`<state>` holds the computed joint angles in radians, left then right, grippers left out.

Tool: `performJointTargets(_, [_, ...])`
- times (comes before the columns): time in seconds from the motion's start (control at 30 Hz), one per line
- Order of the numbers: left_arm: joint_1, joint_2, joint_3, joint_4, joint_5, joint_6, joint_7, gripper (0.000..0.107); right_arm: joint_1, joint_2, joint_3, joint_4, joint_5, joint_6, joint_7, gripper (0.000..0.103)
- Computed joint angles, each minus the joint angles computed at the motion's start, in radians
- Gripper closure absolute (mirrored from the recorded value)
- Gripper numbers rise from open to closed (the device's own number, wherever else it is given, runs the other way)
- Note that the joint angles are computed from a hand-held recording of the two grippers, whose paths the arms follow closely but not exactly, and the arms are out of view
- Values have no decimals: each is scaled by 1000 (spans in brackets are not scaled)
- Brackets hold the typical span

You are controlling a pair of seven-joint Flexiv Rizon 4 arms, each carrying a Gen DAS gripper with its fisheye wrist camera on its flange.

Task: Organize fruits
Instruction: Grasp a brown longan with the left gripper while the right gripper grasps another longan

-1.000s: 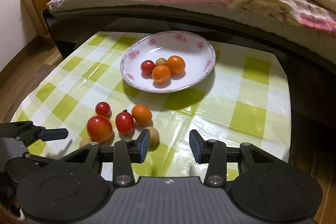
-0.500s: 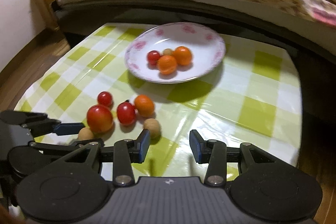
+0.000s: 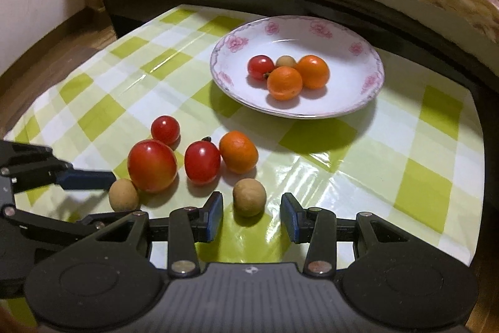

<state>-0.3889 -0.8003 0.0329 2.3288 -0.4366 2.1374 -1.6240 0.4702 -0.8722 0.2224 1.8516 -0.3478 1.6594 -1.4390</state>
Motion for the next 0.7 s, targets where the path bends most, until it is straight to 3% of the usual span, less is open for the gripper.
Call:
performJointTargets(0.2, [-23,-10,11,-17,-26,-8,12,38,36,4,-30,3,-3,-4,-1,64])
performJointTargets(0.27, [-19,-5,8,-14,-24,-11,9,44,22,2,-16,1,0,-10,0,65])
performJointTargets(0.33, [6,-1,-10,-8,3,-3,-2,58,22,4,-18,2,2,-11,2,66])
performJointTargets(0.4, [9,4,-12,-6,14,-6,-3,66,27,8,-25,3,4,-15,7,76])
performJointTargets(0.43, [6,6,-10,-6,14,-10,-1,69,25,10,-23,3,4,-21,8,76])
performJointTargets(0.7, [28,31,-23,19,63,-26,-12,70,-59,28,72,32,4,-43,-35,77])
